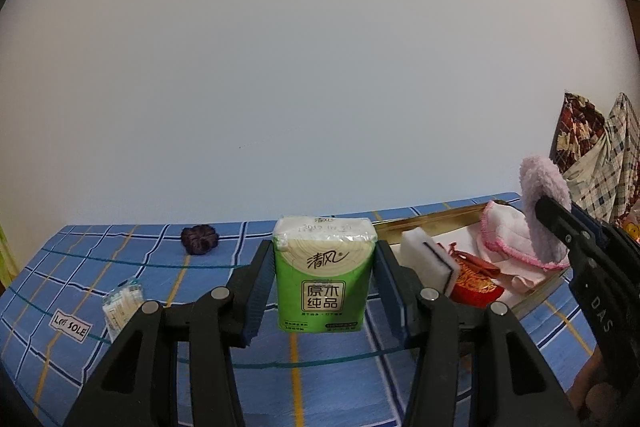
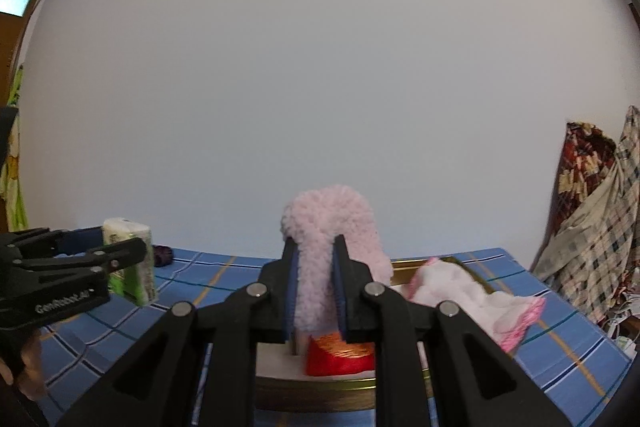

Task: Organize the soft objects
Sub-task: 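Lift the pink puff and green tissue pack and carry both toward the gold tin, then lower the puff and tissue pack into the gold tin and open both tools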

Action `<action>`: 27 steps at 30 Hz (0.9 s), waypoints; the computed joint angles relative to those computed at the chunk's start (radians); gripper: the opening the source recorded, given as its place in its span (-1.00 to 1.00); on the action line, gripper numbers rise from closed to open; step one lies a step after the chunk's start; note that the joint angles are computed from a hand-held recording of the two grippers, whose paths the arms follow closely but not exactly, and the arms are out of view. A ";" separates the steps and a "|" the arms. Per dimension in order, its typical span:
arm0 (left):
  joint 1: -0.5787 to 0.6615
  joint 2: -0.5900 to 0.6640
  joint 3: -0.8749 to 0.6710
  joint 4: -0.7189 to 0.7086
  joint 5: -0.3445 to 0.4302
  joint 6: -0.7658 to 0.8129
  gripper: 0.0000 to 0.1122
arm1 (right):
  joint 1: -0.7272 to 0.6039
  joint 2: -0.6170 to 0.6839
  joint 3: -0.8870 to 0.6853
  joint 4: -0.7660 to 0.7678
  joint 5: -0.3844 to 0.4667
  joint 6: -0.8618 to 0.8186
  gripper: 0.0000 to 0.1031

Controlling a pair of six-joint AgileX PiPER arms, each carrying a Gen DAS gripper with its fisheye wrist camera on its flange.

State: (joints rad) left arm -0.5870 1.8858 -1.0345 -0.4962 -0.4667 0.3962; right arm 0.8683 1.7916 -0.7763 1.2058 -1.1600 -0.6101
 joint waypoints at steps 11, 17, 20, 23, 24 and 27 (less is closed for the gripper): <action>-0.071 0.060 -0.116 -0.017 0.043 0.029 -0.07 | -0.120 -0.041 0.061 -0.012 -0.004 0.014 -0.70; -0.117 0.125 -0.220 -0.084 0.083 0.107 -0.07 | -0.217 -0.023 0.037 -0.051 0.040 -0.006 -0.70; -0.131 0.157 -0.282 -0.131 0.122 0.148 -0.07 | -0.266 -0.003 0.017 -0.078 0.067 -0.012 -0.70; -0.146 0.193 -0.341 -0.195 0.154 0.205 -0.07 | -0.309 0.009 -0.002 -0.093 0.099 -0.015 -0.70; -0.152 0.206 -0.362 -0.225 0.165 0.234 -0.07 | -0.319 0.014 -0.009 -0.092 0.109 -0.020 -0.70; -0.166 0.242 -0.419 -0.321 0.196 0.324 -0.07 | -0.375 0.021 -0.021 -0.123 0.163 0.001 -0.70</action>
